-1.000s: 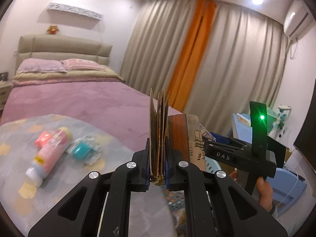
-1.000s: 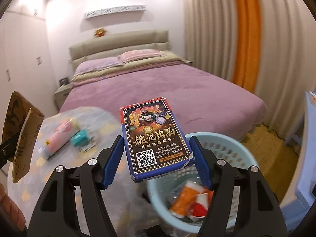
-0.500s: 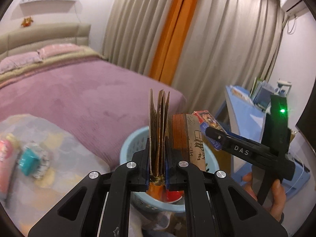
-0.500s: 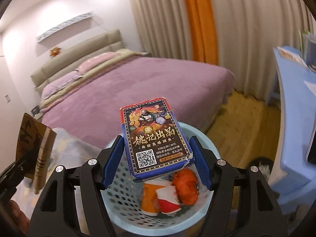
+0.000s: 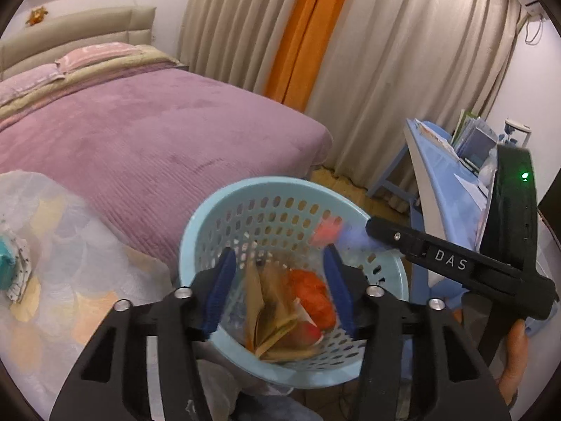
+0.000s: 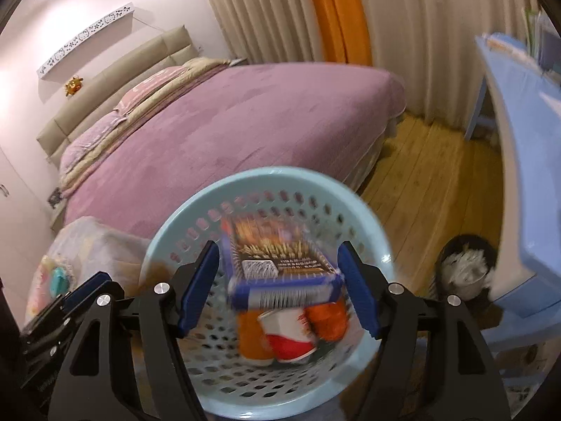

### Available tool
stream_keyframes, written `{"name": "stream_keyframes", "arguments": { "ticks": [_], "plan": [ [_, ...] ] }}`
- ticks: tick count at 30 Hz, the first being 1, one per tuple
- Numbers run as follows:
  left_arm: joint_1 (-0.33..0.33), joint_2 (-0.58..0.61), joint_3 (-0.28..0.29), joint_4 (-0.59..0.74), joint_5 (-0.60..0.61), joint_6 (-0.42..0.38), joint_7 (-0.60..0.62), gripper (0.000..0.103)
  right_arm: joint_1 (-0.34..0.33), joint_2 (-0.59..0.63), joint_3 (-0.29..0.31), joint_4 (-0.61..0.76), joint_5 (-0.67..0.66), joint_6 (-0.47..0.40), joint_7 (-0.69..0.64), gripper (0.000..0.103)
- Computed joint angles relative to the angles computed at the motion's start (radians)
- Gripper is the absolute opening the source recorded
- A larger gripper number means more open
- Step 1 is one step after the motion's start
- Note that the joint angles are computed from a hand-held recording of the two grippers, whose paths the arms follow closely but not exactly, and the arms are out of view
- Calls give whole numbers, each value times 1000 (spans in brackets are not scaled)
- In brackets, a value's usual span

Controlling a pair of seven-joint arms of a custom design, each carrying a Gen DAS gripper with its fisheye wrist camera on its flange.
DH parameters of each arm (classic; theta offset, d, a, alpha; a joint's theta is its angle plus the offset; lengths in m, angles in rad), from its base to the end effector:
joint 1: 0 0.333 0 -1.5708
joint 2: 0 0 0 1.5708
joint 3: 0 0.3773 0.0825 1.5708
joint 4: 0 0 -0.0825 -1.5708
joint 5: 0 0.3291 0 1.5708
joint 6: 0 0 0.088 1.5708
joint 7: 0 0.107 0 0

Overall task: Collect trash
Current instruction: 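Carry the wrapper and card box over the wastebasket and open both tools, then move the left tool to the pink bottle and close it around the bottle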

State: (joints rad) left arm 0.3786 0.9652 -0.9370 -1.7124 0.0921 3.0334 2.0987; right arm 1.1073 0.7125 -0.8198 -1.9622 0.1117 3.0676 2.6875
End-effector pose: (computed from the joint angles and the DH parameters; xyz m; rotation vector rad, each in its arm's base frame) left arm 0.6916 -0.2022 0.3402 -1.2163 2.4782 -1.3345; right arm 0.5973 0.2770 0.3616 -1.1099 2.2382 -0.5918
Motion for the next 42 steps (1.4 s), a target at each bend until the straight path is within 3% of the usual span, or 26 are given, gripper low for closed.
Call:
{"name": "stream_keyframes", "arguments": {
  "ticks": [4, 9, 14, 18, 21, 27, 31, 33, 35, 36, 39, 42],
  "plan": [
    [41, 2, -29, -16, -19, -5, 2, 56, -21, -14, 33, -9, 16, 23, -7, 67],
    [91, -8, -59, -66, -7, 36, -21, 59, 14, -4, 4, -1, 26, 24, -19, 67],
    [175, 1, -125, -125, 38, 86, -61, 59, 56, 6, -29, 26, 11, 19, -38, 67],
    [223, -8, -144, -164, 84, 138, -106, 59, 86, 19, -55, 55, -3, 11, -55, 67],
    [272, -21, -152, -196, 116, 186, -146, 65, 97, 33, -61, 90, -17, 0, -68, 67],
    [293, -106, -49, -231, 147, 320, -254, 73, 85, 43, -35, 160, -71, -31, -82, 67],
    [314, -124, 4, -196, 153, 324, -332, 75, 67, 47, -11, 205, -122, -54, -78, 67],
    [295, -147, 62, -170, 145, 312, -375, 75, 54, 51, 6, 226, -147, -49, -75, 67],
    [245, -183, 167, -131, 151, 281, -453, 75, 45, 56, 20, 251, -168, -65, -73, 68],
    [223, -185, 200, -93, 101, 229, -438, 77, 33, 58, 37, 269, -179, -77, -74, 68],
    [241, -139, 193, -18, 139, 138, -467, 77, -11, 57, 99, 314, -213, -95, -76, 68],
    [193, -110, 247, 55, 132, 64, -444, 77, -47, 67, 148, 368, -252, -121, -79, 68]
  ]
}}
